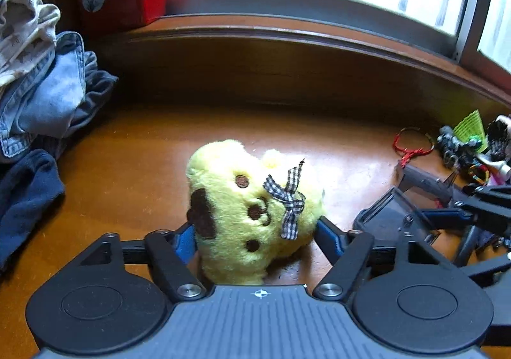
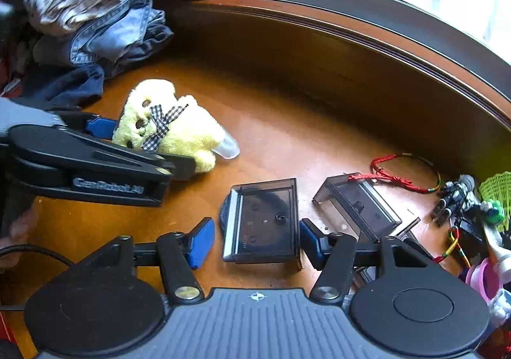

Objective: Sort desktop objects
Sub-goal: 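Grasp yellow plush with left tool while right tool grasps translucent plastic case, then carry plush in left tool and plastic case in right tool to cardboard box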

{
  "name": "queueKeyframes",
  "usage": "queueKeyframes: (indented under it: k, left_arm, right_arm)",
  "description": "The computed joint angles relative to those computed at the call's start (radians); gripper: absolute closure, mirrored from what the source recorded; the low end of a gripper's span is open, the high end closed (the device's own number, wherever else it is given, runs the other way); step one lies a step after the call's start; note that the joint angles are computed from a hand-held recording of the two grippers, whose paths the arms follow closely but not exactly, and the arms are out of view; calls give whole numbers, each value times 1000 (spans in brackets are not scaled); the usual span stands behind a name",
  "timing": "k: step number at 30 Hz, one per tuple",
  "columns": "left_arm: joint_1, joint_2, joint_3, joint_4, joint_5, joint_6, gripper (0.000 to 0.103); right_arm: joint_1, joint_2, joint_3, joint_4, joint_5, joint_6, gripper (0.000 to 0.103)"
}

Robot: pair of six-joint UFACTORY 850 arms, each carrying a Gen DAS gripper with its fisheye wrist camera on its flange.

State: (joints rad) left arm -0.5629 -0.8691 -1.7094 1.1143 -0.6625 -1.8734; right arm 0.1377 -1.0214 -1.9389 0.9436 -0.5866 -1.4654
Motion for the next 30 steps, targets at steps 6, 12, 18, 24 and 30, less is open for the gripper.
queueKeyframes:
  k: [6,12,18,24,30]
  left_arm:
    - [8,19,24,-1,34,-35,56]
    - [3,9,2,-13,-6,-10,34]
    - [0,-49,-101,28,-110,48,0]
    - [38,-202,-329,-151,-145,306,4]
    - [44,-148,-227,-89,-74,171,30]
  right_arm:
    - [-13,8,3,34,-17,17,51]
    - [-39,26,4,90,-86,39,51]
    - [-48,27,1,97,-96,68,51]
    - [-53,21,-8,90,-103,110,51]
    - [-60,20,-7,111,-104,105,51]
